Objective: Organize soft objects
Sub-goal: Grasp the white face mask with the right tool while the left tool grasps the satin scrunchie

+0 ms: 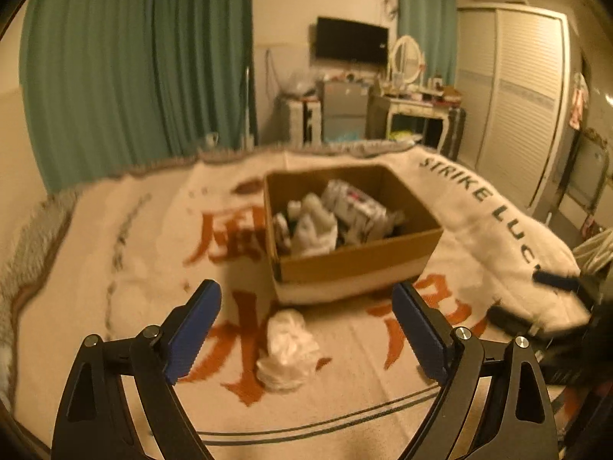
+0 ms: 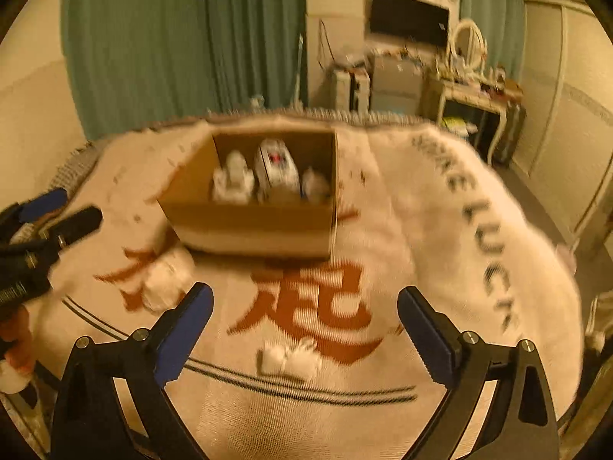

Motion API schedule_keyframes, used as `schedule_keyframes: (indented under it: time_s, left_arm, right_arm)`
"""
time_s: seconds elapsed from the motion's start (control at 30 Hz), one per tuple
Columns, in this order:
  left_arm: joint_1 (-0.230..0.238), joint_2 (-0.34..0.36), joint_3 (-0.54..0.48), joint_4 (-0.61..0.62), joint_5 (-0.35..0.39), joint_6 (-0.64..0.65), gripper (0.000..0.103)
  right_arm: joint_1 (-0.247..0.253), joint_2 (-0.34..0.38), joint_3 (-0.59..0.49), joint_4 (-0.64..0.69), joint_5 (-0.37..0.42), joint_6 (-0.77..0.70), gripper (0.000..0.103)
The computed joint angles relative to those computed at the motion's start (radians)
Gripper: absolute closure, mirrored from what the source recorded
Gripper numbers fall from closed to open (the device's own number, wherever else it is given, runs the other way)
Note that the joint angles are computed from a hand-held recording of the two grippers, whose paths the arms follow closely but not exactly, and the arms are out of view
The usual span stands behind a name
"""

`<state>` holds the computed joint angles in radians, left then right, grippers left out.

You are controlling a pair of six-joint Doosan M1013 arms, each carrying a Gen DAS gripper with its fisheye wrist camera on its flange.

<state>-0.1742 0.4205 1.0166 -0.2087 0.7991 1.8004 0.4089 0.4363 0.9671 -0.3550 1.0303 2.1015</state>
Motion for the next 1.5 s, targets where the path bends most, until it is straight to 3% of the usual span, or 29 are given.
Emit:
schedule_keyframes:
  time_s: [0.17, 0.37, 0.43, 0.5, 0.53, 0.67, 0.87, 1.03, 1.07, 1.2, 1.3, 1.37, 1.5]
  left_arm:
    - [-0.002, 0.026, 0.019, 0.006, 0.041, -0.005, 0.011]
    - [0.003, 0.049, 0.061, 0.007, 0.090, -0.010, 0.011]
    - [0.007, 0.051, 0.073, -0.016, 0.106, -0.008, 0.012]
    - [0.005, 0.048, 0.083, -0.024, 0.106, 0.007, 0.012]
    - [0.003, 0.046, 0.087, -0.022, 0.098, 0.014, 0.012]
    - [0.008, 0.035, 0.098, -0.054, 0.083, 0.050, 0.012]
    - [0.003, 0.058, 0.057, 0.011, 0.075, 0.002, 0.013]
    - [0.000, 0.101, 0.004, 0.059, 0.096, -0.077, 0.013]
    - [0.000, 0.110, -0.004, 0.060, 0.106, -0.086, 0.015]
    - [-0.007, 0.142, -0.031, 0.104, 0.144, -0.126, 0.048]
    - [-0.008, 0.143, -0.029, 0.101, 0.138, -0.118, 0.065]
    - [-0.009, 0.132, -0.014, 0.100, 0.120, -0.108, 0.072]
    - [-0.009, 0.102, 0.027, 0.087, 0.087, -0.090, 0.075]
  right_arm:
    - [-0.004, 0.015, 0.074, 0.050, 0.002, 0.084, 0.006]
    - [-0.005, 0.068, 0.062, 0.089, 0.085, 0.067, 0.012]
    - [-0.005, 0.076, 0.055, 0.083, 0.089, 0.070, 0.023]
    - [-0.002, 0.086, 0.044, 0.064, 0.104, 0.083, 0.041]
    - [-0.002, 0.088, 0.042, 0.059, 0.105, 0.090, 0.044]
    - [-0.008, 0.080, 0.041, 0.078, 0.067, 0.087, 0.045]
    - [-0.012, 0.090, -0.019, 0.071, -0.011, 0.031, 0.046]
    - [-0.010, 0.127, -0.077, 0.015, -0.011, 0.019, 0.045]
    - [-0.013, 0.132, -0.077, 0.029, -0.009, 0.012, 0.045]
    - [-0.022, 0.139, -0.067, 0.085, 0.001, -0.015, 0.045]
    - [-0.023, 0.135, -0.055, 0.095, -0.011, -0.027, 0.045]
    - [-0.023, 0.133, -0.049, 0.093, -0.019, -0.032, 0.045]
    - [-0.021, 0.112, -0.013, 0.087, -0.046, -0.030, 0.045]
